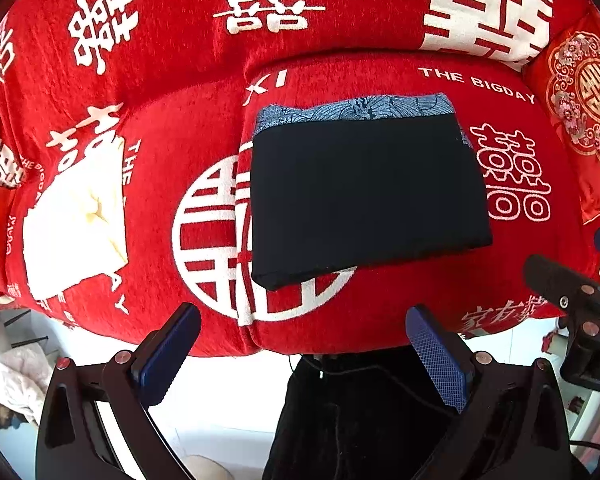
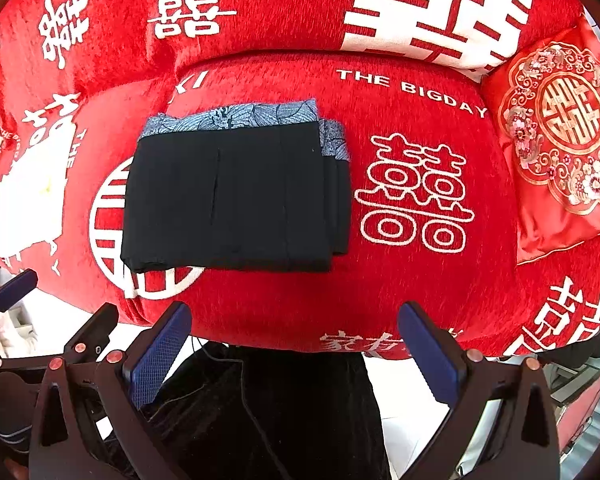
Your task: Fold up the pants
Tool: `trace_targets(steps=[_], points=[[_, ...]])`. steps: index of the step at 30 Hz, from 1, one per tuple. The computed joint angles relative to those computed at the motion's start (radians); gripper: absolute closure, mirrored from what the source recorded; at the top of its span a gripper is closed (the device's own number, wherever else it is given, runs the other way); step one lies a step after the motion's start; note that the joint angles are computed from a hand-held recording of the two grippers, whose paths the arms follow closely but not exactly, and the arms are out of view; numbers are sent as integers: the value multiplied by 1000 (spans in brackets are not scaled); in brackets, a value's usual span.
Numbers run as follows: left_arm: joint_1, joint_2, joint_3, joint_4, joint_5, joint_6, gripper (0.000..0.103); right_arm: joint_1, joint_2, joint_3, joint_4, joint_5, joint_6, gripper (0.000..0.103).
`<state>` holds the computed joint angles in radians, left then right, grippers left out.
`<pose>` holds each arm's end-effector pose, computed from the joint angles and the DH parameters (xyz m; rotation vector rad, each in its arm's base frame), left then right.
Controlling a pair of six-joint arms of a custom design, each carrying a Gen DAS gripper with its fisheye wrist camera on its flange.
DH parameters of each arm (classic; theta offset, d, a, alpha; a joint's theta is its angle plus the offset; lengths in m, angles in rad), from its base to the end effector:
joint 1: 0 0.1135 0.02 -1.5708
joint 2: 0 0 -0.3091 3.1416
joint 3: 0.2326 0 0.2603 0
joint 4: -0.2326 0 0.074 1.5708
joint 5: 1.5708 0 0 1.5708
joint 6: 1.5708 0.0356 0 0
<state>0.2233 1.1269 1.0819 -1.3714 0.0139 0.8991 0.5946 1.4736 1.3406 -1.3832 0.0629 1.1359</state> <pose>0.1560 0.0349 0.3329 0.9966 2.8314 0.1059 0.2125 0.1410 0.3377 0.8202 2.9463 0.0012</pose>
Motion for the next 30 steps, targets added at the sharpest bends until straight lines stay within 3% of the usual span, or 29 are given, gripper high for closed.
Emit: trace_targets(steps=[30], points=[[-7,-4,-11,11,-5,-28,0,-26,24,34,-20,4,-35,0]])
